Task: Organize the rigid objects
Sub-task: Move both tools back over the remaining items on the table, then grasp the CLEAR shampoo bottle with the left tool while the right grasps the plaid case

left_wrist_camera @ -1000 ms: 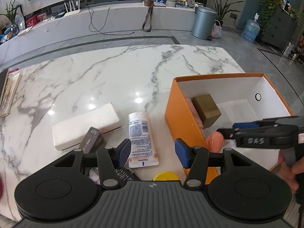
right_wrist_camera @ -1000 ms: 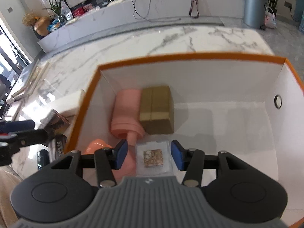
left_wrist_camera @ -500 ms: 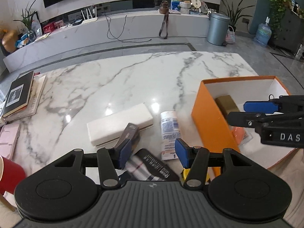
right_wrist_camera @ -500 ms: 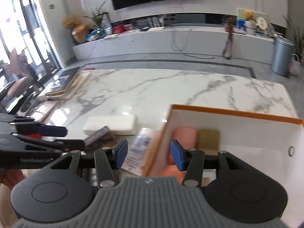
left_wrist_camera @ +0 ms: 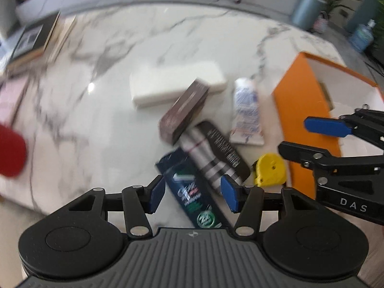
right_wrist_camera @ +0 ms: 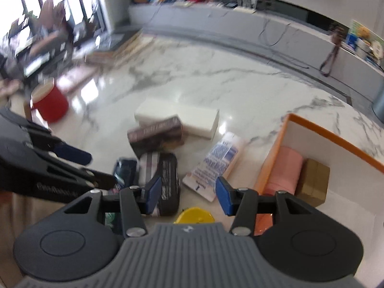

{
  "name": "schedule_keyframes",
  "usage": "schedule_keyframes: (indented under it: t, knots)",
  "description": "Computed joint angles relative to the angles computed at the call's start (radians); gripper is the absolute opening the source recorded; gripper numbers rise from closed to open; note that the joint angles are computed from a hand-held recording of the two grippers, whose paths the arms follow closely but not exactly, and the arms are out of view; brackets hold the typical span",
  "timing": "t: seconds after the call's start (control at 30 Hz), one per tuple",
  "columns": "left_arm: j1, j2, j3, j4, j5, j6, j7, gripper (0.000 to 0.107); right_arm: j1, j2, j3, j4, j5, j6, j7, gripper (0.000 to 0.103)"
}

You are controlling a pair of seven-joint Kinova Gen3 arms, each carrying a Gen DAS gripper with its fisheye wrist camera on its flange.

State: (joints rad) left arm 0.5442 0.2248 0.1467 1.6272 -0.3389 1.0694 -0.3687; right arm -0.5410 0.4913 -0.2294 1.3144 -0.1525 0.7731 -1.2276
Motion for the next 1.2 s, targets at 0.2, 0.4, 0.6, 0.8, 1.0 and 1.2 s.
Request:
schedule_keyframes:
  t: [0.2,0.4,0.6,0.8,1.0,1.2]
  knots:
    - [-0.047,0.002,-0.001,0.039,0.101,-0.041,-0.034,0.066,-0.053,0.089,0.020,-0.156,0.081,0.185,0.072,0.051]
    - [-0.056,0.032,-0.006,0.039,0.137,-0.061,-0.040,0.066,-0.119,0.141,0.049,-0.238,0.167,0.303,0.165,0.053]
    - [-0.062,0.076,-0.013,0.021,0.170,-0.058,-0.083,0.057,-0.146,0.172,0.069,-0.303,0.197,0.367,0.201,0.053]
    - [-0.062,0.069,-0.028,0.041,0.173,-0.087,-0.080,0.054,-0.149,0.195,0.065,-0.328,0.170,0.384,0.189,0.052]
    - [-0.064,0.070,-0.031,0.034,0.151,-0.072,-0.083,0.051,-0.162,0.222,0.065,-0.352,0.156,0.408,0.174,0.052]
    - [-0.073,0.086,-0.044,0.011,0.128,-0.034,-0.086,0.049,-0.164,0.275,0.066,-0.423,0.117,0.453,0.117,0.052]
